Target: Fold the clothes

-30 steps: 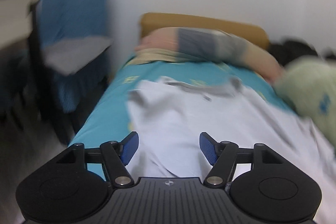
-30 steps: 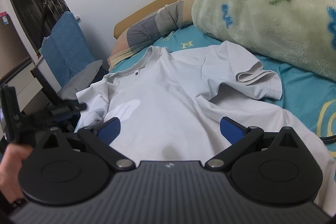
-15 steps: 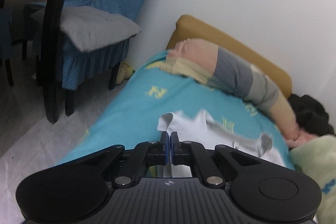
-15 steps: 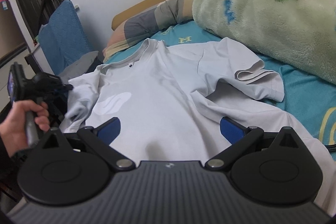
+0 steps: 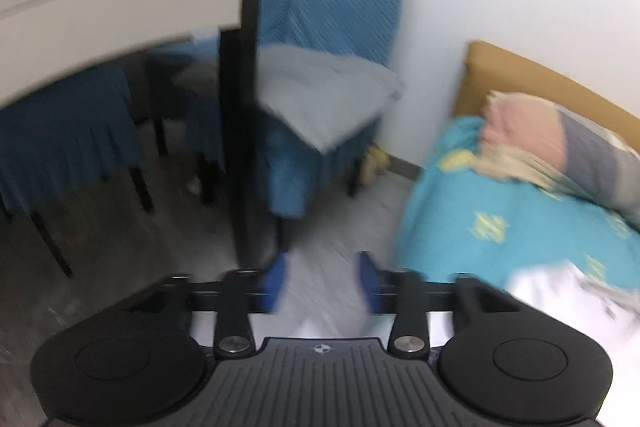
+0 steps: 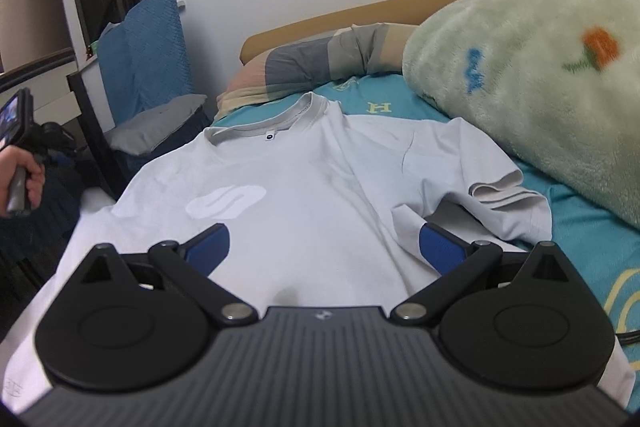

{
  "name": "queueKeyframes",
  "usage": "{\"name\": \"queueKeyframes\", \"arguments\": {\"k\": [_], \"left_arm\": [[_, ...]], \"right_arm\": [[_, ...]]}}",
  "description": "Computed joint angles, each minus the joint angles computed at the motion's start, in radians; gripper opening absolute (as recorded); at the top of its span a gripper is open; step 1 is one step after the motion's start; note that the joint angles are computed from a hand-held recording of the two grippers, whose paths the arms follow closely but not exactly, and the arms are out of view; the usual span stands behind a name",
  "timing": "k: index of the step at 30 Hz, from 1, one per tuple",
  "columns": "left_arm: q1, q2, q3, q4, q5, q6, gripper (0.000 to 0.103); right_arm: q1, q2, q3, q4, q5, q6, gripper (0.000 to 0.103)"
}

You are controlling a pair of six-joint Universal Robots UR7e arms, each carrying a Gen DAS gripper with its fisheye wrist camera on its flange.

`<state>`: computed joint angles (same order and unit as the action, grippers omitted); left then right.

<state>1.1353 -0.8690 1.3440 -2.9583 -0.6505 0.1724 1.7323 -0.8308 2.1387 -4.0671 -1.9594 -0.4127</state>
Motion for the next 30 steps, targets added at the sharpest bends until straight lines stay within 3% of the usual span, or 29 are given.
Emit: {"name": "queueKeyframes", "arguments": {"k": [4,6,10,12,17,22,28,30], "left_arm": [[-0.081,-0.152,0.248,0.046,-0.046,-0.145,0.069],[-0.160,-0.229,0.378,0.057,-0.037,-0.227,0.082],[-0.337,-0.343,0.553,0.209,0.017,-0.417,0.083],[-0.422,-0.380,0.609,0.289,0.042,-0.526,0.088],[-0.588,-0.417,0.759,0.252,0.042,-0.644,0.094],[-0.620,-0.427,0.812,0.312,-0.029,-0.773,0.094],[-0.549,-0.392,0.824,0.188,-0.053,-0.659,0.094],[-0.525,-0.378,0.816,0.145,-0.082,-0.638,0.094]], "right_arm": [[0.001,-0.001,0.001,-0.013,0.014,-0.005,0.103],[0.004,-0.007,0.008,-0.023,0.023,-0.003,0.103],[0.010,-0.033,0.034,-0.031,0.038,0.013,0.103],[0.012,-0.052,0.048,-0.035,0.039,0.030,0.103],[0.002,-0.132,0.093,-0.017,0.047,0.122,0.103],[-0.027,-0.195,0.087,-0.002,0.014,0.166,0.103],[-0.123,-0.199,-0.041,0.194,-0.019,0.039,0.098],[-0.160,-0.185,-0.085,0.245,-0.023,-0.001,0.088]]}}
